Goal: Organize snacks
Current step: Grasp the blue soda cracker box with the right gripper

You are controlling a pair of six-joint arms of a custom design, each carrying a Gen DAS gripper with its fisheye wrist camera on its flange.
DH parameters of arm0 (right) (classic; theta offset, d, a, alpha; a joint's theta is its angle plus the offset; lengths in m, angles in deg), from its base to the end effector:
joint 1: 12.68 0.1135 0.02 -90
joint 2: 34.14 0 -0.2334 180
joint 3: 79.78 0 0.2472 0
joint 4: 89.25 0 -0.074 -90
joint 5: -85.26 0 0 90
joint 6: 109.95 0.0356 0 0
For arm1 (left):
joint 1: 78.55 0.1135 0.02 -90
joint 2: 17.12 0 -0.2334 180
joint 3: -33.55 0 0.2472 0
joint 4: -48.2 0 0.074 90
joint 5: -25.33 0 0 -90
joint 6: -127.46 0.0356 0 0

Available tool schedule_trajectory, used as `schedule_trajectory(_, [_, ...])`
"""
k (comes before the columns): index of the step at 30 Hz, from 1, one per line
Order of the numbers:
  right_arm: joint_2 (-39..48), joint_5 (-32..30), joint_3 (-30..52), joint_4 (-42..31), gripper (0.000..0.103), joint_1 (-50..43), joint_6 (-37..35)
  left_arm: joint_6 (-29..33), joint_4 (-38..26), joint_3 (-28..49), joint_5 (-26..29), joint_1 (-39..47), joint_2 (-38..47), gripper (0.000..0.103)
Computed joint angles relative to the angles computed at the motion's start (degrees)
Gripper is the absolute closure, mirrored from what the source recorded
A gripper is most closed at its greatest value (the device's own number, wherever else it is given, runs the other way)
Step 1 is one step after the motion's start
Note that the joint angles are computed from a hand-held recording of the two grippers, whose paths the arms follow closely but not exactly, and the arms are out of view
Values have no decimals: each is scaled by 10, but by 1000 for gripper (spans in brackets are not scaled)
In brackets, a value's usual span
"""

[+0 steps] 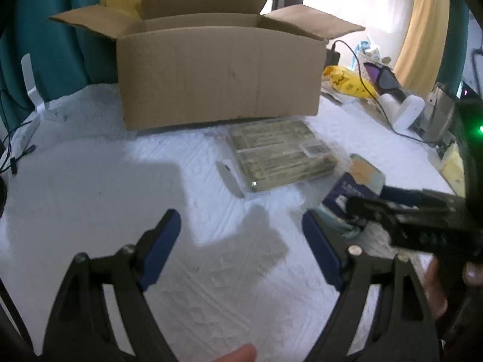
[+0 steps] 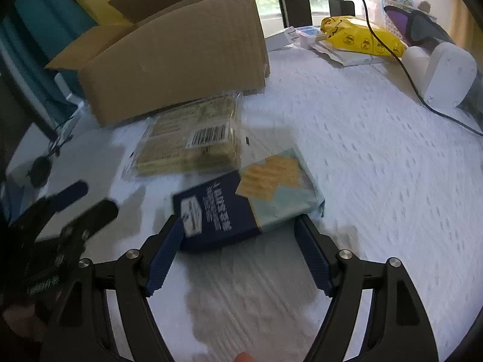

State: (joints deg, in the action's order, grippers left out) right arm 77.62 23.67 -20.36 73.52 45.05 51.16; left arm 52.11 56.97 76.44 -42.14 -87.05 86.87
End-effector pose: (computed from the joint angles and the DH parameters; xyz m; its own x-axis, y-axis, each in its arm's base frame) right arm 0.1715 0.2398 0.0359 -0.7817 0.3207 -0.5348 0.2613 0.9472 0.1859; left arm 0.2563 -0.0521 0.0390 -0.6643 0.3355 -0.6680 0.5541 0.8208 -0.1389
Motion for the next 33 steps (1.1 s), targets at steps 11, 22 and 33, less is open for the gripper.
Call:
schedule_trajectory(11, [79, 25, 106, -77, 23, -44, -22, -9, -13, 24, 9, 14, 13, 19])
schedule_trajectory(22, [32, 53, 36, -71, 44, -50, -56, -66, -43, 89, -24, -60, 39, 19])
schedule_trajectory(33, [2, -5, -2, 31, 44, -129, -231, -70, -65, 117, -50, -62, 56, 19])
